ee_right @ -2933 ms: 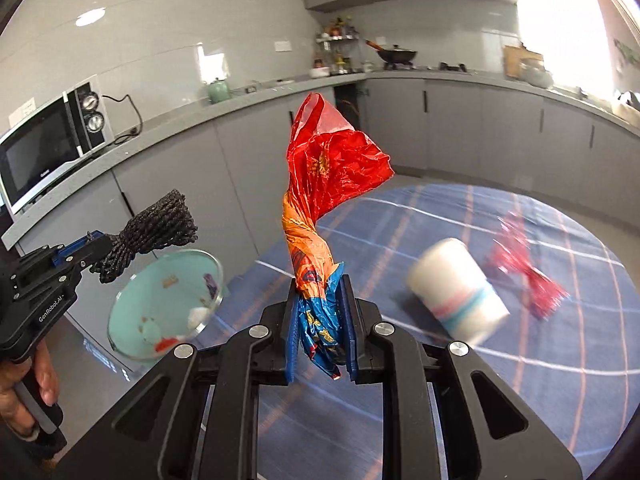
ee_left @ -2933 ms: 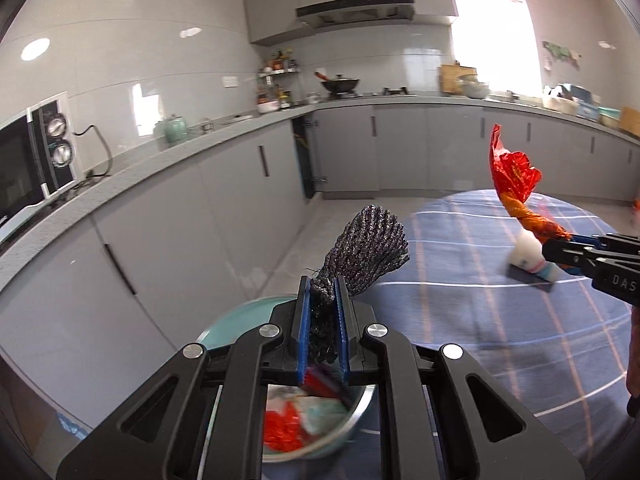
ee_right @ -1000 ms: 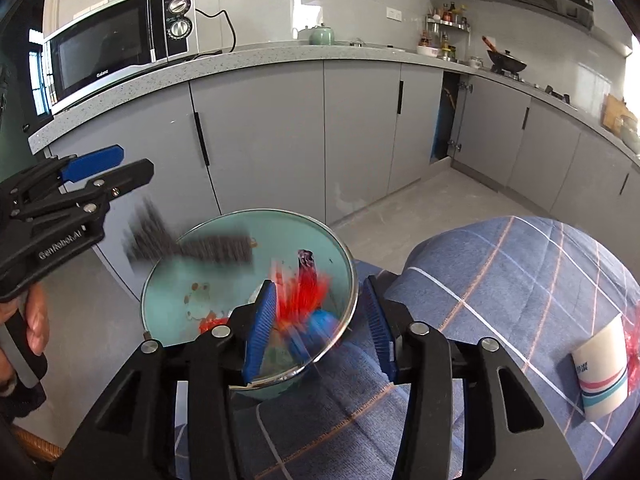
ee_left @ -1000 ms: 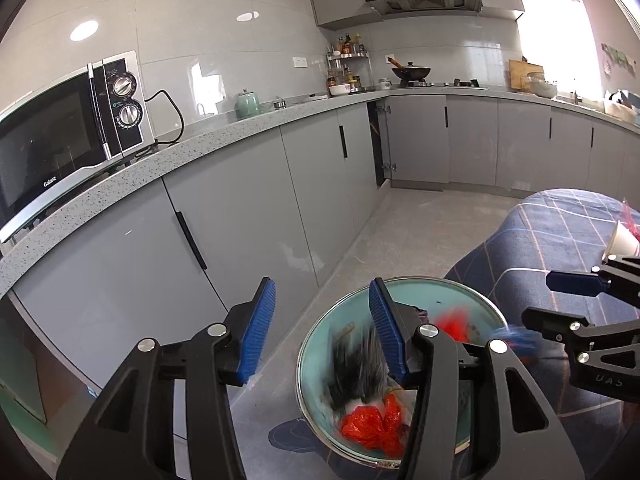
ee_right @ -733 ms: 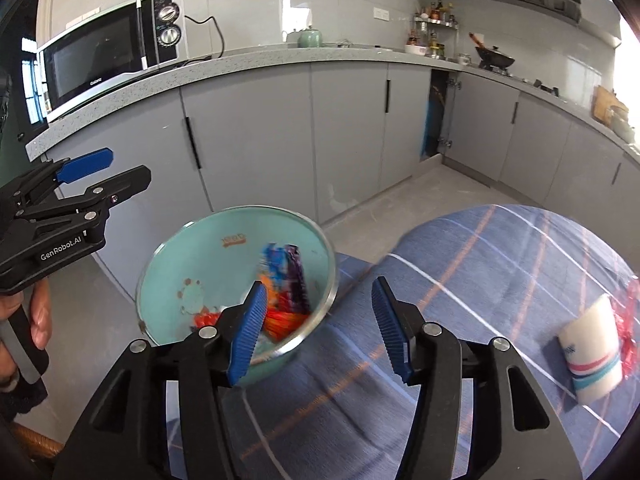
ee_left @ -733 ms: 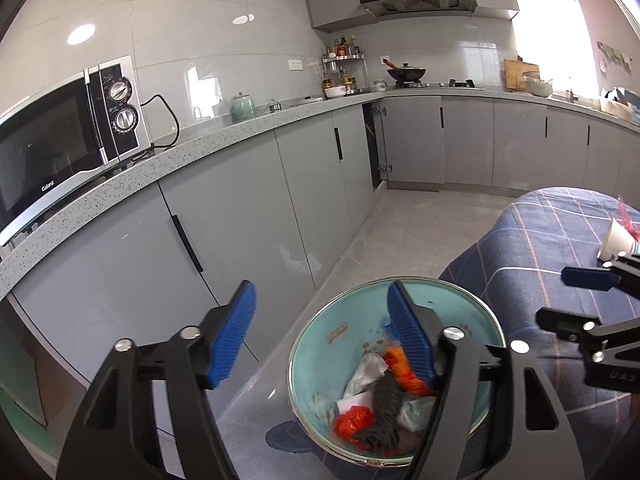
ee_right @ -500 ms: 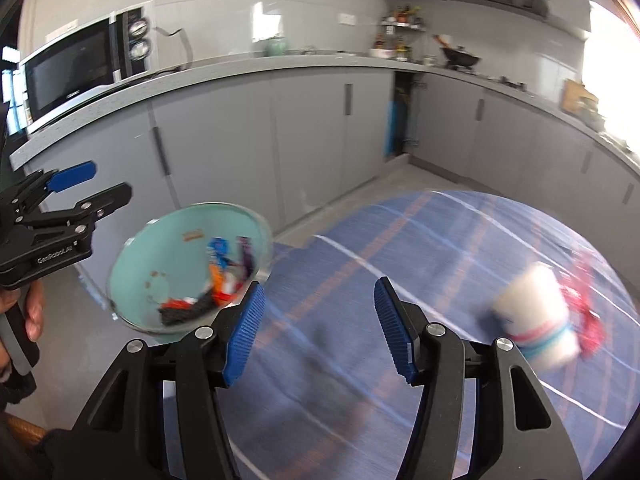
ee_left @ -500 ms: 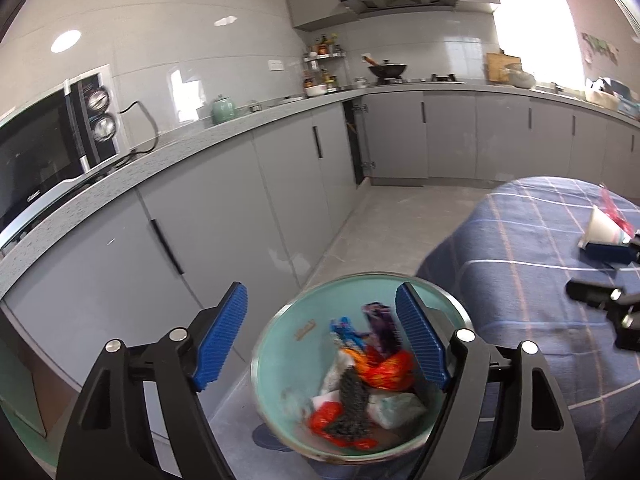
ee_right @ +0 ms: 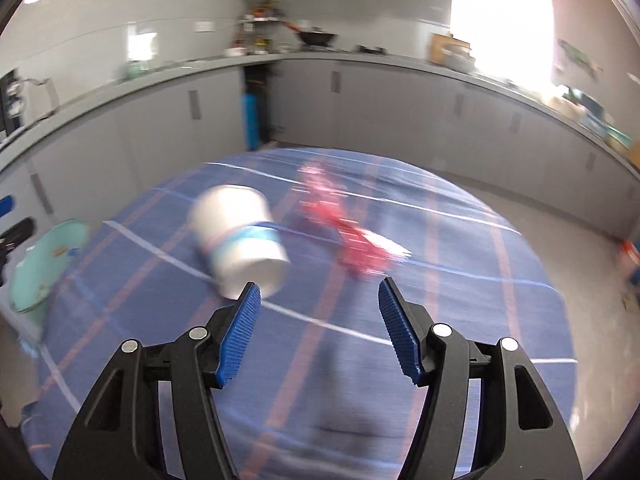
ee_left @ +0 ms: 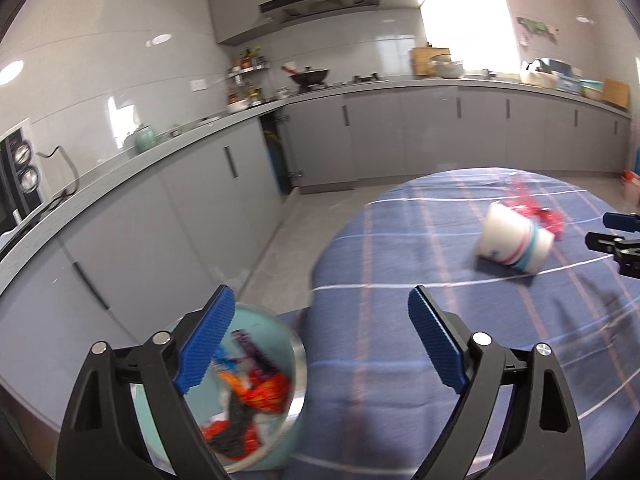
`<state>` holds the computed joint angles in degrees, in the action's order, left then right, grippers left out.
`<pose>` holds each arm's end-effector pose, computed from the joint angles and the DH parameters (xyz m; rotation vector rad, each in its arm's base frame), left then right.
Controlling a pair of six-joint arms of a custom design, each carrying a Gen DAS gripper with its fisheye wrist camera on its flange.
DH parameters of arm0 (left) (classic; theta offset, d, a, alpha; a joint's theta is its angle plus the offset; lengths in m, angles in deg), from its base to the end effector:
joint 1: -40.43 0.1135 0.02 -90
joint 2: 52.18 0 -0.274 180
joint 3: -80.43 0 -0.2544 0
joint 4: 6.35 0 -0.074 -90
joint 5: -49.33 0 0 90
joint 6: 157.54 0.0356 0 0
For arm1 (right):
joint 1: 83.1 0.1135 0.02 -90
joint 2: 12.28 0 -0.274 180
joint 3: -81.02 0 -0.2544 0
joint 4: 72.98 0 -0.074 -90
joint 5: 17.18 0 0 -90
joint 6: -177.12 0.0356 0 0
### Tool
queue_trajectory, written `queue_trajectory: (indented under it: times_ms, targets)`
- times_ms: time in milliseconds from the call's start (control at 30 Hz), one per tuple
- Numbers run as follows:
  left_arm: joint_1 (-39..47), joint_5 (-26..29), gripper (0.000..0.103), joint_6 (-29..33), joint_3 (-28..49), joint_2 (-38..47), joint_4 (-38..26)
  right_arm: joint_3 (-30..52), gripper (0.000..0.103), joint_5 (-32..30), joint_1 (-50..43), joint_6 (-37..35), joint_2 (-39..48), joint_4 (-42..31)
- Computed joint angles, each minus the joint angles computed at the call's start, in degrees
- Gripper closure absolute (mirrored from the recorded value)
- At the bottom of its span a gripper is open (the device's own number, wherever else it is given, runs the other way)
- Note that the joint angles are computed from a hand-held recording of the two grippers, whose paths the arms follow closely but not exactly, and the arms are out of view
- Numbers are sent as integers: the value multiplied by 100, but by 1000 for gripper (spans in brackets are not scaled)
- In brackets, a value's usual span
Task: Collect trash
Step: 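Move both tools back to the white cup and pink bag on the table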
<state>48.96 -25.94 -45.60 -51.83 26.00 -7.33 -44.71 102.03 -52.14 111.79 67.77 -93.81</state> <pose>0.2740 0.0319 0.1963 0.3953 2.0620 0.0475 0.2438 0.1260 0.1964 0.1094 2.2572 -0.1008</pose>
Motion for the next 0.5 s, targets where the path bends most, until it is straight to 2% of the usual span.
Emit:
queue_trajectory:
  times_ms: [67, 267, 333, 500]
  targets:
    - [-365, -156, 14, -149, -29, -58, -15, -156, 42, -25, -277, 63, -155, -59]
    - [-1915, -1145, 6, -834, 3, 65, 186, -580, 38, 179, -828, 106, -622, -270]
    - [-2380, -1396, 6, -1194, 177, 274, 152, -773, 30, 154, -1024, 34, -847, -226]
    - [-3259, -2152, 6, -1797, 820, 1144, 41, -1107, 29, -135, -1489, -125, -1169, -52]
